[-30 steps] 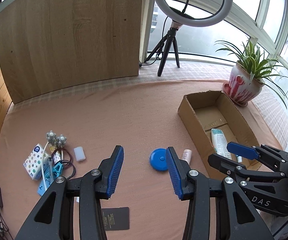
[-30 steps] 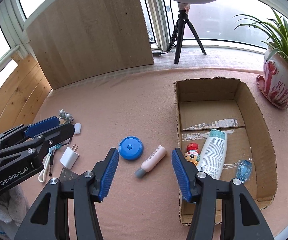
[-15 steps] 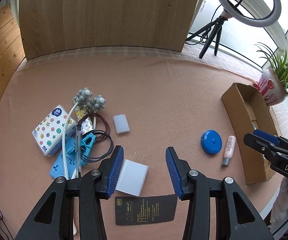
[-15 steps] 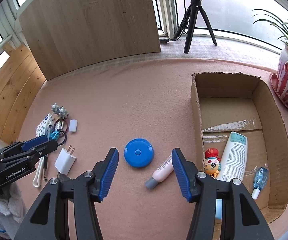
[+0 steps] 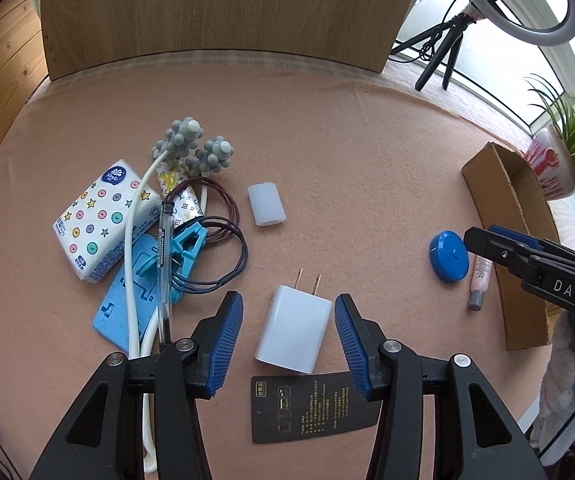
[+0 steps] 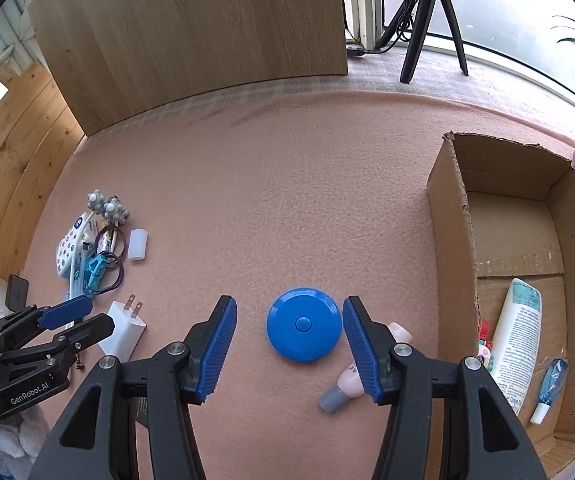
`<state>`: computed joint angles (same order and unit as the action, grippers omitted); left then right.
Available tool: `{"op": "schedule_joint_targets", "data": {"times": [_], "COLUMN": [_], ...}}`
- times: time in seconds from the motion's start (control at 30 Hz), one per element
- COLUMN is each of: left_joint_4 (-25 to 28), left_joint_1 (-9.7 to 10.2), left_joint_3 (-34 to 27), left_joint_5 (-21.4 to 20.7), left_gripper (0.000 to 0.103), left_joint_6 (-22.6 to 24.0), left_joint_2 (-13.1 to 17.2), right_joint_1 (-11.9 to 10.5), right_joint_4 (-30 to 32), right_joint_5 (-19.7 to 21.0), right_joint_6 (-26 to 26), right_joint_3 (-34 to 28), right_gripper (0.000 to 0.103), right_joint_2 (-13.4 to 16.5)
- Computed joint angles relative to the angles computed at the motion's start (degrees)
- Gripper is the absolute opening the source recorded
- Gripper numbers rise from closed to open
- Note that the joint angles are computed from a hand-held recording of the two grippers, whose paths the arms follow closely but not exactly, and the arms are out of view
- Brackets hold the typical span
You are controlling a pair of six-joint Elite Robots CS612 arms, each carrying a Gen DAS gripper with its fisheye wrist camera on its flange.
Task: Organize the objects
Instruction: 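Move the left tool to the white charger while the right tool reaches the blue tape measure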
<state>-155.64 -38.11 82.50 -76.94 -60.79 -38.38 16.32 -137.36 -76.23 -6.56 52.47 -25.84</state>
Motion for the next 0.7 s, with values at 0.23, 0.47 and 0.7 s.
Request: {"op": "schedule_joint_targets", "data": {"times": [0.23,0.47,0.7], "left_joint_4": [1.45,1.91,2.67], "left_joint_1": [-0.11,0.02,0.01], "left_joint_3": [-0.49,-1.0,-1.66], "left_joint_5": [-0.39,-1.53,-1.78], "left_gripper": [0.052,0.052,0.052], "left_joint_6": [1.71,2.33,3.0], "left_joint_2": [0.35,1.01,1.61], "right_joint_1": [-0.12,0.59,1.13], "right_joint_4": [6.28,8.66,10.9], "right_joint_5": [1.57,-2.0,-5.2], "right_joint_6": [0.79,0.38,-0.48], "right_joint_3": [-4.74,-7.84,-10.16], "right_gripper": [0.051,0.052,0.052], "right_joint_2": [2.47,4.36,5.7]}}
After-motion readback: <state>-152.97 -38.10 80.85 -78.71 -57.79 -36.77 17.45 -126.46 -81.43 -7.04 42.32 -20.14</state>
